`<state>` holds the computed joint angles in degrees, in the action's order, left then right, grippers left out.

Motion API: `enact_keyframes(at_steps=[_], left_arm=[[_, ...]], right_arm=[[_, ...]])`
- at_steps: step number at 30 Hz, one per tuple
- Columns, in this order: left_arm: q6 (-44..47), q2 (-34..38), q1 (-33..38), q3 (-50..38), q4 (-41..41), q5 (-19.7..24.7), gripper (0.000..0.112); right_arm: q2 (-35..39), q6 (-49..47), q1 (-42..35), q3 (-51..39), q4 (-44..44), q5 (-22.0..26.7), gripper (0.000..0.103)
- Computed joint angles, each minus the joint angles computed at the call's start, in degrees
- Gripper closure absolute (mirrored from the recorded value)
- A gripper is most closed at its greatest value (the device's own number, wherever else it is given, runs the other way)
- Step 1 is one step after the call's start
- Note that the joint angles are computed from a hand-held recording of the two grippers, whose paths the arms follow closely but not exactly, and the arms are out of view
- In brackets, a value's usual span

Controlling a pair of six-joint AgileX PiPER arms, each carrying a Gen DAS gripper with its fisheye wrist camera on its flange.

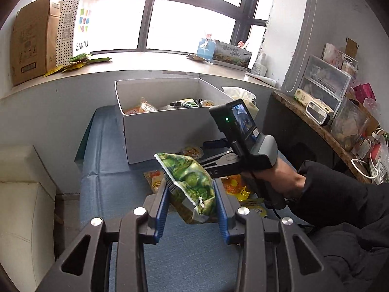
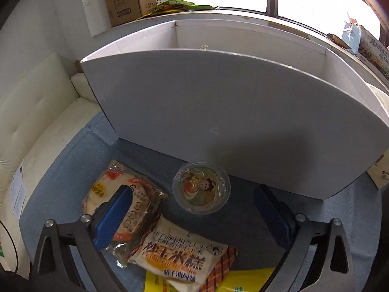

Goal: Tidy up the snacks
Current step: 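Grasp the green edamame pack with the left tool while the right tool grasps a small jelly cup, then carry both items into the white box and open both tools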

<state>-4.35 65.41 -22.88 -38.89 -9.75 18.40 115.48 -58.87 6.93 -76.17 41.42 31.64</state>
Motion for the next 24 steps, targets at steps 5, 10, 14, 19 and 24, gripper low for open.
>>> enact_keyframes(at_steps=[5,10,14,19,24], left_arm=[[4.32,-0.26,1.55,1.47,-4.63,-0.97,0.074],[10.38,-0.13,2.53,1.9,-10.58,-2.2,0.074],[21.78,2.25,4.14,0.61,-21.61,-2.58,0.074],[28.02,7.56,4.61,-4.46,-27.31,-2.61,0.074],[28.09,14.87,5.41,-14.92,-25.5,-1.14,0.074]], right_arm=[[0.88,1.54,-0.06,-0.84,-1.21,0.55,0.059],[-3.92,-5.7,-3.47,5.05,6.31,1.18,0.059],[-12.12,-17.43,-8.68,13.08,16.1,3.54,0.059],[-21.42,-23.62,-17.54,18.13,20.54,11.99,0.059],[-24.64,-22.17,-21.55,14.95,21.31,16.68,0.059]])
